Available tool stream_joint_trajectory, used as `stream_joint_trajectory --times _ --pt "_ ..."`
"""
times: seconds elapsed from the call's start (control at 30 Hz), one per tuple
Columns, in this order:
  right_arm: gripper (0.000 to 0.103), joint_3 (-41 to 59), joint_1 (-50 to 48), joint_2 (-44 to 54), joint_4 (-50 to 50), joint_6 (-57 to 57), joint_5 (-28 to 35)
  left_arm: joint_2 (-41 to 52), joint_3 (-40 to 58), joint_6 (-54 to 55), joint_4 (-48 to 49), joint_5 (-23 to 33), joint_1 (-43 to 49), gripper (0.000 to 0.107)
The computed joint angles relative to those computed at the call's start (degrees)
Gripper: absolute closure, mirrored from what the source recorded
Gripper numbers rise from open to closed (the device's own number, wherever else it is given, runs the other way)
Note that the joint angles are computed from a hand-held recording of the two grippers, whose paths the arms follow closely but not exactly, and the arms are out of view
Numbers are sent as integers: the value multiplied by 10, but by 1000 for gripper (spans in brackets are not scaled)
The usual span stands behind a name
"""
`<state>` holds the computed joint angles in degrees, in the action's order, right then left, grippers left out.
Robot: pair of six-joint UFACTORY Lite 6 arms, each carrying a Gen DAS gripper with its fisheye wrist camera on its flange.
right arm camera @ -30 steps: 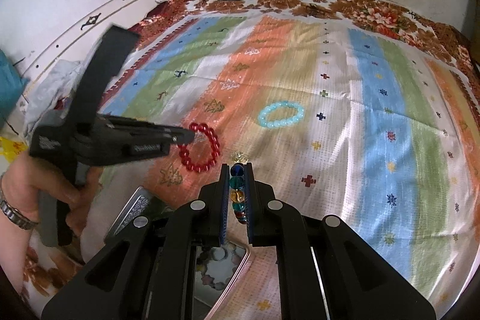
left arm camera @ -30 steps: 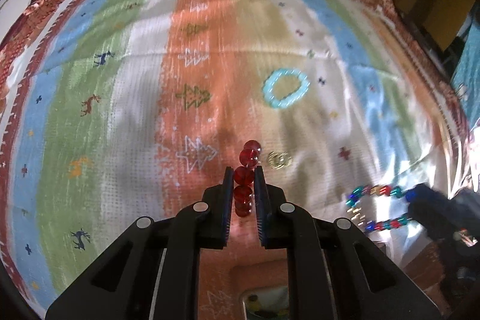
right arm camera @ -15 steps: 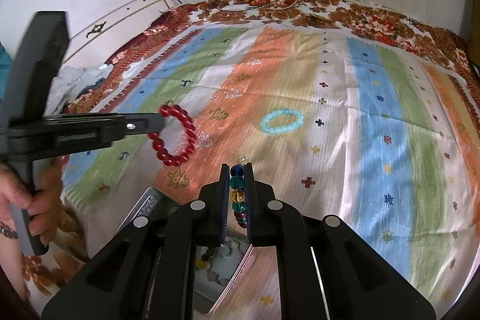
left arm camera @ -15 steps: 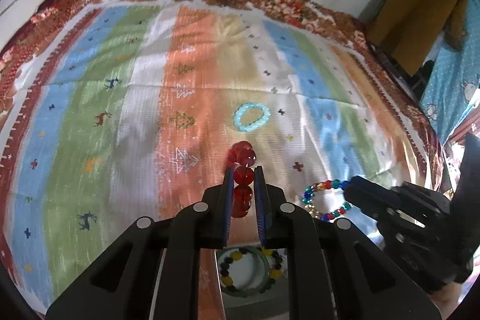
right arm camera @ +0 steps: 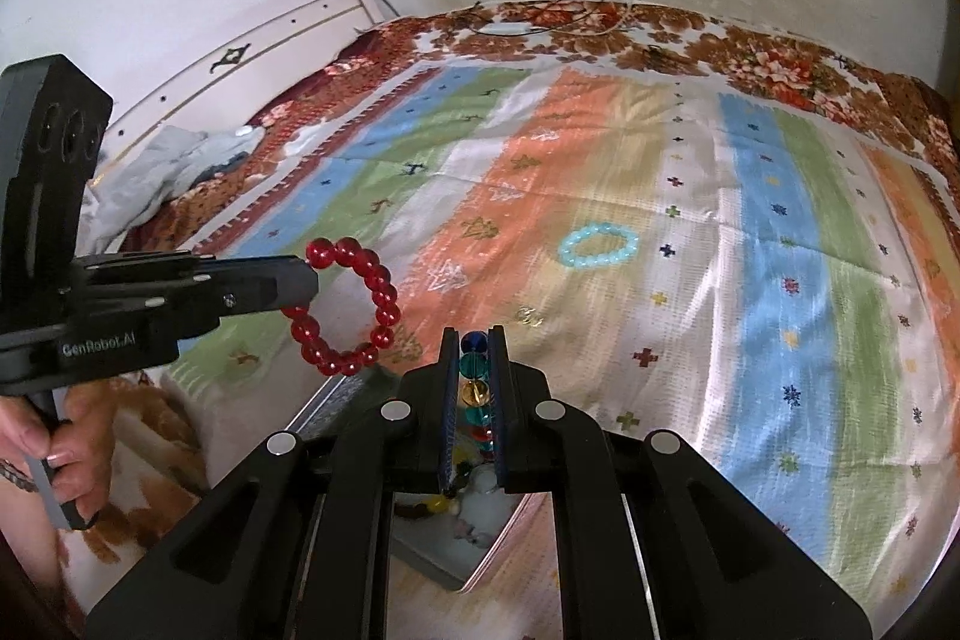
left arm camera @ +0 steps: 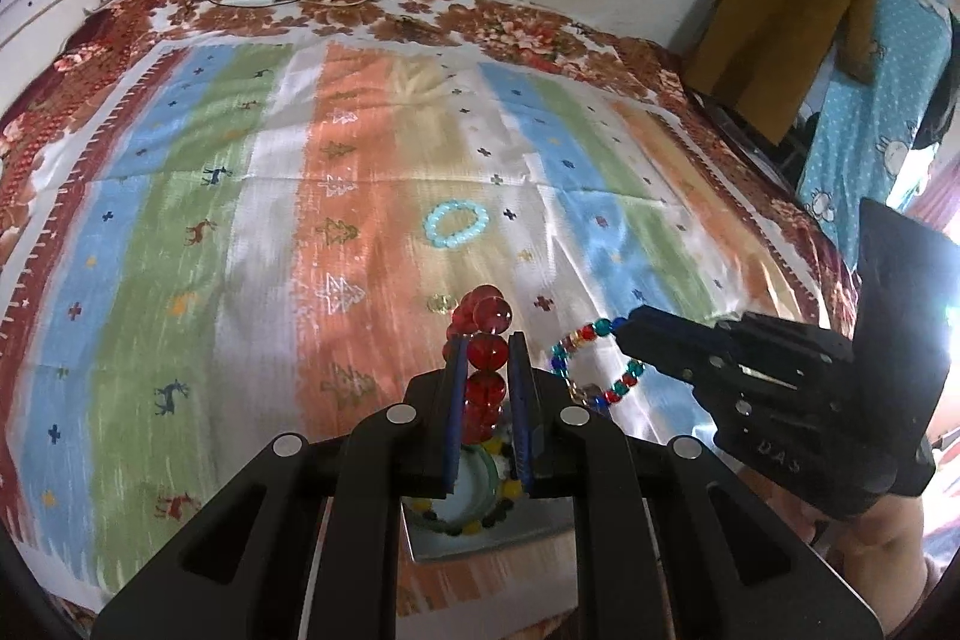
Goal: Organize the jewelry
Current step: 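Lift both bracelets and carry them over the silver tin box, then open the left tool over the tin while the right tool releases its bracelet into it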
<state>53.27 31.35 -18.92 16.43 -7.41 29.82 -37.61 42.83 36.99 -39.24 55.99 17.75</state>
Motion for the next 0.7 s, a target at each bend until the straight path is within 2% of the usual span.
stream_joint_trajectory --times 0.33,0.43,0.47,0.5,0.53,0.57,0.7 --pt "93 -34 40 -31 -23 25 12 -67 -55 28 -3 55 35 94" --pt "92 -41 40 -29 -28 33 11 -66 -61 -7 36 38 0 94" --pt "89 -43 39 -29 -29 36 11 -66 -62 -26 53 27 -14 93" --pt "79 -42 35 -30 -25 34 11 -68 -64 -54 79 6 -31 93" --pt "73 -44 27 -34 -14 25 9 -70 -64 -75 103 -11 -43 92" --pt "70 -46 23 -37 -10 23 6 -70 -64 -79 108 -14 -40 87" --pt "70 -45 7 -33 -16 24 4 -53 -58 -59 96 -15 -10 80"
